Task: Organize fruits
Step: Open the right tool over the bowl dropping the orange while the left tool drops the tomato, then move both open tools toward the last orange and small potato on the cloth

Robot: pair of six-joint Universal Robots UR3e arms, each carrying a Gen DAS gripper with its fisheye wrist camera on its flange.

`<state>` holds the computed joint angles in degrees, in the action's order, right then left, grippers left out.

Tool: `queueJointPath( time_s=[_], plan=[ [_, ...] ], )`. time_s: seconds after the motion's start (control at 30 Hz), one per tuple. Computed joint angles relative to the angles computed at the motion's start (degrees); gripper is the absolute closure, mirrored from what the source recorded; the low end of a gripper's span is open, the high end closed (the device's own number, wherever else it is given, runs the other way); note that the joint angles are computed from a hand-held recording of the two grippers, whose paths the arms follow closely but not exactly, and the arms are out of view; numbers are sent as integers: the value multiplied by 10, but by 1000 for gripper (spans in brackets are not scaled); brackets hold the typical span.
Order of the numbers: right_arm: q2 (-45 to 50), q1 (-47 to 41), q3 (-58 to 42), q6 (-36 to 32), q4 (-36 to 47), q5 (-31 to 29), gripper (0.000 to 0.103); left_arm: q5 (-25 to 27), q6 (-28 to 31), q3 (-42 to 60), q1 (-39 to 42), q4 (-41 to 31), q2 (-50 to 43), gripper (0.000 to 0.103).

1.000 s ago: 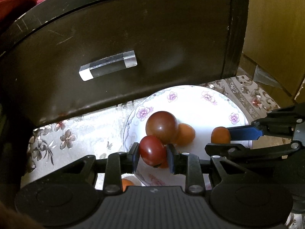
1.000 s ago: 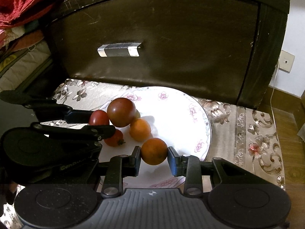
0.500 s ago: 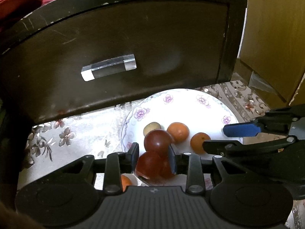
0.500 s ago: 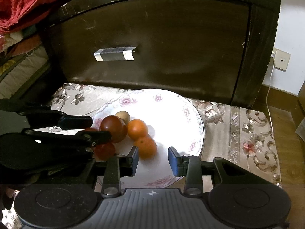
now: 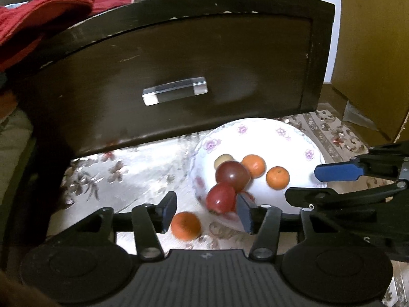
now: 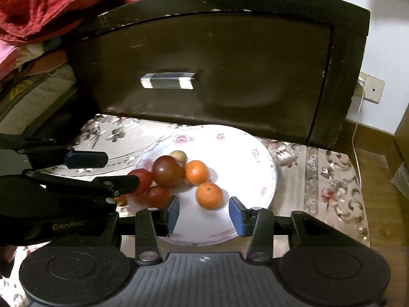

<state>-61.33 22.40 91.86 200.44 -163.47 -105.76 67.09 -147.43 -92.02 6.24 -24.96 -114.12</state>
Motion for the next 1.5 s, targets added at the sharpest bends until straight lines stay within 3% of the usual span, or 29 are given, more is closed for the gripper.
queueJointPath(
  time_s=[0.5, 0.83, 1.5],
  plan=[
    [-18, 56, -6, 44, 28, -26, 63, 0, 26, -135, 48, 55, 113, 38],
    [-11, 86, -34, 53, 48, -22, 62, 42, 38, -220, 73, 126, 175, 25],
    [29, 92, -83, 61, 91, 2, 62, 35, 41, -204, 97, 71, 147, 25]
  ],
)
